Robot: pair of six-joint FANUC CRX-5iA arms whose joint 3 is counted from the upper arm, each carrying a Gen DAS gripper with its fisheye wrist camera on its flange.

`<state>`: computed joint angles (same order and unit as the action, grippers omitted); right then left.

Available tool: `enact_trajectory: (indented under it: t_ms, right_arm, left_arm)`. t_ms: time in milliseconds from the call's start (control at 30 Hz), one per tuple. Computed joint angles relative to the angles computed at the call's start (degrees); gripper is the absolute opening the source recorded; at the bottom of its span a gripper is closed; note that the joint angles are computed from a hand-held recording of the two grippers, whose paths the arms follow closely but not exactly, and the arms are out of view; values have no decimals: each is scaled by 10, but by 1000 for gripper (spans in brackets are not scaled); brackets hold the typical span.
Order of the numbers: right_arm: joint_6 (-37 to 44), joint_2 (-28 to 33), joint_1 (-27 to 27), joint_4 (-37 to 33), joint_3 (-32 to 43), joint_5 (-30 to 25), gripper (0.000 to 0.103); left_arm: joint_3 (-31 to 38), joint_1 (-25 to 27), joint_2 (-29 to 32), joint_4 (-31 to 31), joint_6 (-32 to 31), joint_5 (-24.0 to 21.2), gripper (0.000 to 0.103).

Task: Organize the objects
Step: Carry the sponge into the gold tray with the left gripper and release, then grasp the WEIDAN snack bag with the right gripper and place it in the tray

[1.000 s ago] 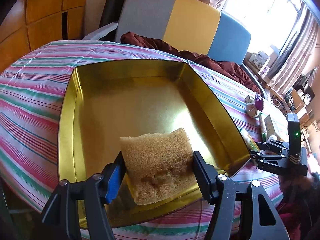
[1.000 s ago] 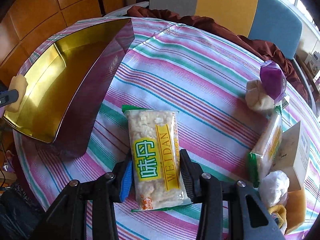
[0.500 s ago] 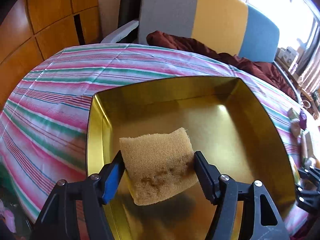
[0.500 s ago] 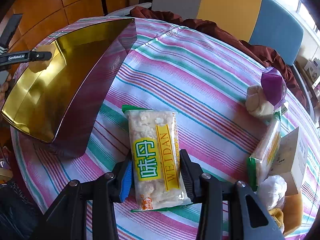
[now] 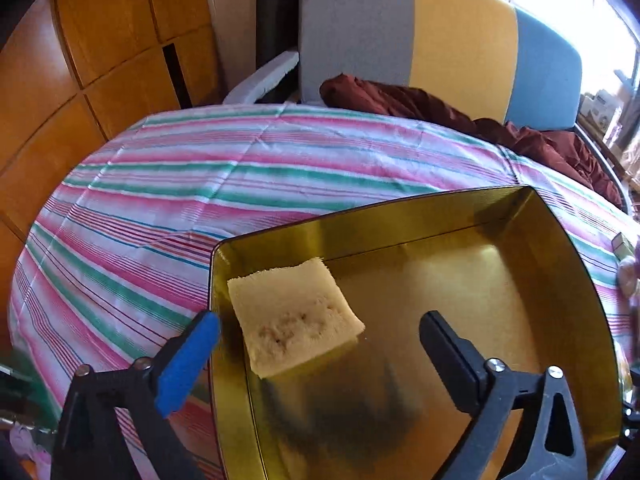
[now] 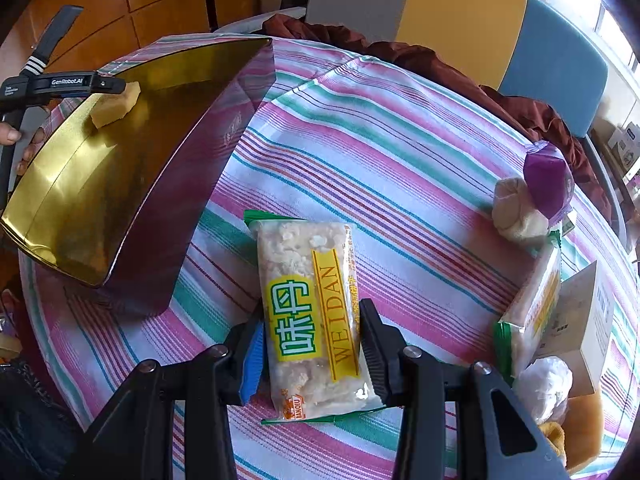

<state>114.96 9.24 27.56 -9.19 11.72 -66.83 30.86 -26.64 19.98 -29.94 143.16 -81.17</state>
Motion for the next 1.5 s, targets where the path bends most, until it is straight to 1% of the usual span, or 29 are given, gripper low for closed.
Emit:
enact_trajectory:
  t_ms: [167,367,467,600,733,833,967,1167,1300,1367,1500]
  right_arm:
    - [-3,-3,5,9,-7,9,43]
    - [-10,-6,8,15,-13,16,43]
    - [-14,-7,9,17,-15,17,43]
    - [-18,-9,11,21,-19,22,43]
    - [-24,-14,16,30,-27,30,43]
    - [-27,-17,18,36,-32,35,42]
    - [-31,-18,18,38,-34,37,42]
    - [-41,-20,20,40,-37,40,42]
    - [-70,-27,25,52,-48,50,42]
    - [-91,-28,25,55,-49,50,42]
    - [-153,-34,25,75,-46,57,41]
  left_arm:
    - [-2,-49,-19,-44,34,-2,103]
    - [-10,-98,-35,-63,84,1,103]
    - [-10,-123,-38,-78,113,-11,103]
    - [-1,-154,-30,-102,140,-41,103]
    - [12,-178,-19,-124,153,-68,103]
    - [13,-184,-16,-122,163,-73,103]
    - [7,-186,-18,-110,173,-64,103]
    - [5,-195,-20,-109,180,-55,103]
    - [1,-200,-26,-108,189,-56,103]
    - [-14,-202,-38,-106,200,-46,103]
    - [-33,-211,-59,-121,219,-51,103]
